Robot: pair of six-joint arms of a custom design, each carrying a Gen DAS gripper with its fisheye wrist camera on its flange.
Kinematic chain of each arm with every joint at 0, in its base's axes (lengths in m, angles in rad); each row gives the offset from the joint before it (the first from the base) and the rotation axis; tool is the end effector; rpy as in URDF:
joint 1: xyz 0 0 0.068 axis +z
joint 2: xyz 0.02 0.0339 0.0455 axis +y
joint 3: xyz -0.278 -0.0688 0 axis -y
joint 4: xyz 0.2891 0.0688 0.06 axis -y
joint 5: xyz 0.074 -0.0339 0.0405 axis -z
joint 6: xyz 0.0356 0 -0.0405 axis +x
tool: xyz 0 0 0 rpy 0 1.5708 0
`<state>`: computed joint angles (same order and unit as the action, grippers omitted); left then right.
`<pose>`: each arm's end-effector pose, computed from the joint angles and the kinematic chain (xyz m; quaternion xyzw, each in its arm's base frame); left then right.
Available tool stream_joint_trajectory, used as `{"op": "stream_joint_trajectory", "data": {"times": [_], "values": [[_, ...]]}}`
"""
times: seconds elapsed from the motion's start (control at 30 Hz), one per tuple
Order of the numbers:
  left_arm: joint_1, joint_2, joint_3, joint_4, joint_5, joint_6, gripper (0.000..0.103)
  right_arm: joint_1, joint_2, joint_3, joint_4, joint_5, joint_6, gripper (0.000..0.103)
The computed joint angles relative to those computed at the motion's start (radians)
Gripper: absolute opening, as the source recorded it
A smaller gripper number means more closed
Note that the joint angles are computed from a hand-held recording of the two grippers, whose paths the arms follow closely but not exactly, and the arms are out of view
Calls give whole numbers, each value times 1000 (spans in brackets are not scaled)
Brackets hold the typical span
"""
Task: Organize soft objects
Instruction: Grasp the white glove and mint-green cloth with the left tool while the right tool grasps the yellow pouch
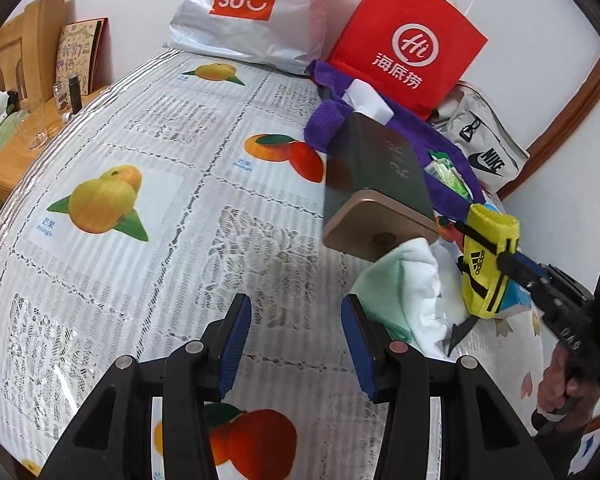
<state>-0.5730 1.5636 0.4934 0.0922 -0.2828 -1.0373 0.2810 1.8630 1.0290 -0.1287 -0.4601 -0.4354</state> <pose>0.2321 -0.1379 0.0769 -0.2579 0.9120 -0.1151 0.2976 0.3792 0.1259 0.1190 -0.3896 0.8461 0.1944 0.3074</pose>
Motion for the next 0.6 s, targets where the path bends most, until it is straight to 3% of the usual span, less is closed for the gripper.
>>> {"op": "stream_joint_trajectory", "data": {"times": [0.1, 0.43, 0.6], "values": [[-9, -8, 2, 0, -4, 0, 45, -34, -14, 9, -37, -37, 21, 13], [-14, 29, 26, 19, 12, 11, 46, -30, 116, 86, -45, 81, 84, 14], [-15, 43, 36, 23, 15, 21, 46, -27, 154, 96, -6, 65, 100, 11]]}}
